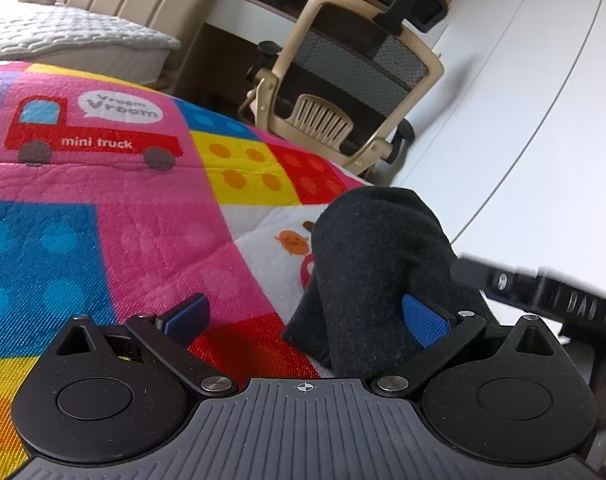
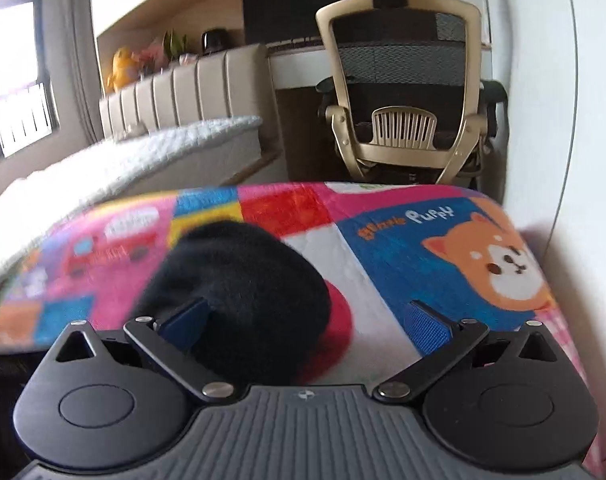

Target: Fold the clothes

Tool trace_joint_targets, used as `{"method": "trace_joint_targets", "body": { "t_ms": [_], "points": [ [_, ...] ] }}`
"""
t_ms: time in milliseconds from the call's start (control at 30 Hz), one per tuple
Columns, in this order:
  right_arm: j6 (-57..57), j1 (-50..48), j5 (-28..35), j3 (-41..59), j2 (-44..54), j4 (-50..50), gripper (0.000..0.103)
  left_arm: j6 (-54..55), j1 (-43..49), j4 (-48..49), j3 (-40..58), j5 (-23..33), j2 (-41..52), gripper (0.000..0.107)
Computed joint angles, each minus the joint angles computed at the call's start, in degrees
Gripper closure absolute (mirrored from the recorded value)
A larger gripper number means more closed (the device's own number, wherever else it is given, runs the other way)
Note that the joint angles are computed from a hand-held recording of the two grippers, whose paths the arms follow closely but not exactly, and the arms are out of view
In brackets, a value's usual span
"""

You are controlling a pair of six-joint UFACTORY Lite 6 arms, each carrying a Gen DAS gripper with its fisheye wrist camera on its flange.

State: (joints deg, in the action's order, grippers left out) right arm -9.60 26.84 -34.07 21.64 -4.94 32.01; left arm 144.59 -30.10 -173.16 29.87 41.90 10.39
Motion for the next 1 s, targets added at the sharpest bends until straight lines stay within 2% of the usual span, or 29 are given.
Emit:
{"method": "trace_joint_targets", "body": {
  "t_ms": [167, 300, 400, 433, 500, 600, 700, 800, 867, 900, 1000],
  "points": [
    [-16.0, 5.7, -3.0, 3.9, 2.3, 13.4, 0.0, -0.2, 0.0, -0.1, 0.1, 0.0, 0.2, 0.004],
    [-19.2, 6.2, -2.9, 7.8, 2.3, 14.6, 0.0, -0.1, -0.1, -0.1, 0.0, 0.2, 0.1, 0.004],
    [-21.2, 3.0, 0.5, 16.7, 11.2, 17.0, 0.0, -0.3, 0.1, 0.3, 0.1, 0.2, 0.3, 0.004],
    [-21.3, 1.3, 3.5, 19.4, 14.2, 16.2, 0.0, -0.3, 0.1, 0.2, 0.0, 0.3, 0.2, 0.004],
    [-17.4, -0.5, 5.7, 21.2, 17.0, 11.6, 0.0, -0.5, 0.1, 0.1, -0.2, 0.3, 0.1, 0.004],
    [-18.7, 0.0, 5.9, 19.2, 13.8, 13.0, 0.0, -1.0, 0.3, 0.7, -0.3, 0.4, 0.0, 0.004],
    [-11.2, -1.2, 8.4, 12.6, 5.1, 7.4, 0.0, -1.5, 0.6, 1.4, -0.4, 0.7, -0.1, 0.004],
    [2.3, -2.1, 8.1, 2.1, -5.9, -3.0, 0.0, -1.9, 0.8, 1.9, -0.4, 0.9, 0.0, 0.004],
    [0.7, -0.1, 6.9, -3.4, -10.2, 0.6, 0.0, -2.0, 0.9, 2.0, -0.4, 1.0, 0.1, 0.004],
    [-3.1, 2.1, 5.7, -5.2, -10.8, 5.6, 0.0, -2.1, 0.9, 2.1, -0.4, 1.0, 0.1, 0.004],
    [-6.9, 8.2, -3.4, -7.3, -6.4, 13.5, 0.0, -2.1, 1.0, 3.0, -0.1, 1.0, 0.5, 0.004]
  ]
}}
